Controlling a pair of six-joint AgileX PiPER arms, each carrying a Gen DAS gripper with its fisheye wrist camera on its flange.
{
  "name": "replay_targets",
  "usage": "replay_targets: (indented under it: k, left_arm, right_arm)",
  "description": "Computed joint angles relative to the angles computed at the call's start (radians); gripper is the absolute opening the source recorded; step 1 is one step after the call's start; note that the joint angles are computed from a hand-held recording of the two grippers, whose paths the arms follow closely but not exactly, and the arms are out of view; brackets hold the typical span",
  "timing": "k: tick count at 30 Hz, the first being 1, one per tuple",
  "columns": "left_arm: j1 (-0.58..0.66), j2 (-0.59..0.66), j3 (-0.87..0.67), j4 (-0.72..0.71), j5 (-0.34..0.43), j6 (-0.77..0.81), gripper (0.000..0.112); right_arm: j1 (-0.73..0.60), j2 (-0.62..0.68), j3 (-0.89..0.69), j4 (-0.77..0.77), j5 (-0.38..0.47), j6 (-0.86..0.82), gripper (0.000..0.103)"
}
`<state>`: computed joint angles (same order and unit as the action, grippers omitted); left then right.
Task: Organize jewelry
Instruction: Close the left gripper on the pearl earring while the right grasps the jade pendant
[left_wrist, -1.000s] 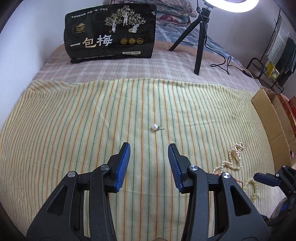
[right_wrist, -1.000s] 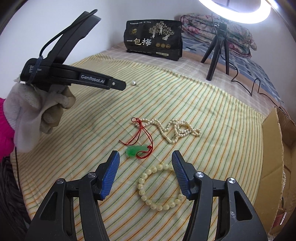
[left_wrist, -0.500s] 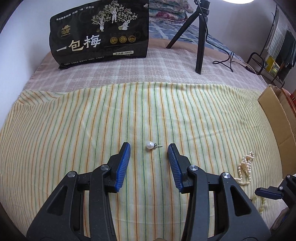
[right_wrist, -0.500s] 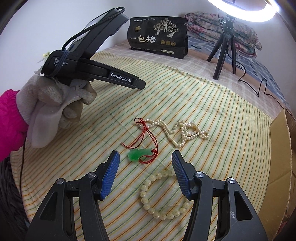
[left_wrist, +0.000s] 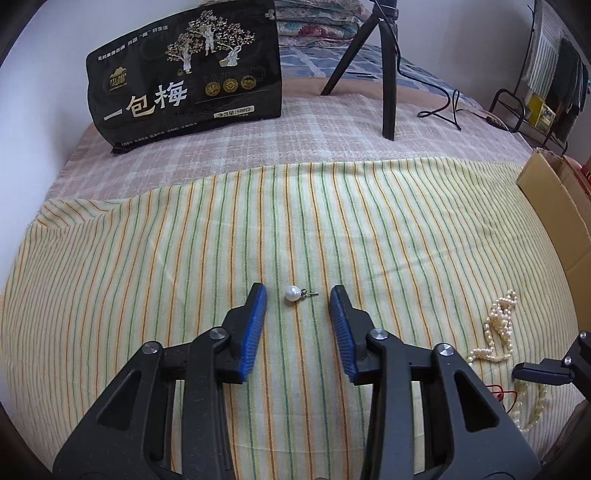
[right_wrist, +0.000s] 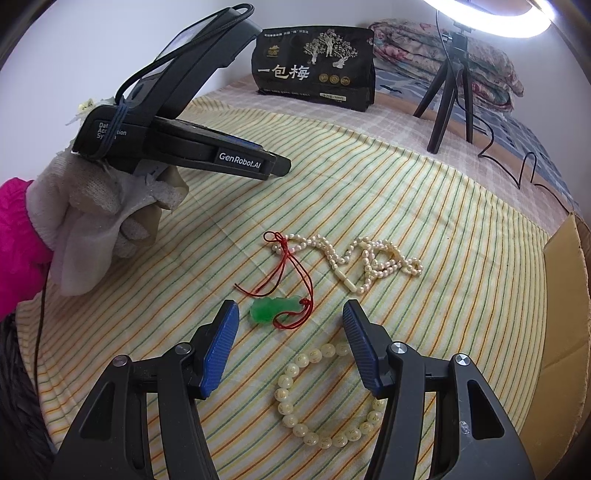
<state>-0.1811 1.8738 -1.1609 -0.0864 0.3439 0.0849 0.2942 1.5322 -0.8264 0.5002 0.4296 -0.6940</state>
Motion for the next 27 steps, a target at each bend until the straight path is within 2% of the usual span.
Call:
replay_targets:
  k: [7,16,17,19,22,27]
  left_arm:
    - [-0.004,0.003,-0.001,0.019,-0.003,-0.014,0.03]
    - [-0.003,0.005,-0.004,0.02,-0.001,-0.018,0.026]
    - [-0.004,0.005,-0.003,0.021,-0.001,-0.019,0.025]
    - [-0.001,0.004,-0.002,0.014,-0.002,-0.012,0.023]
    - [0.003,0.004,-0.002,0.008,-0.003,-0.006,0.021]
    - [0.006,-0.001,0.003,0.004,-0.004,-0.004,0.016]
  right_arm:
    - [0.006,0.0,0.006,-0.002,-0.01,0.0,0.058]
    - [0.047,0.003,0.015,-0.078,-0.048,0.051,0.057]
    - [0.047,0.003,0.015,-0.079,-0.049,0.049,0.056]
    - [0.043,0.007,0.012,-0.069,-0.043,0.038,0.043]
    - [0.035,0.01,0.007,-0.054,-0.036,0.027,0.033]
    - [0.035,0.014,0.002,-0.055,-0.033,0.032,0.031]
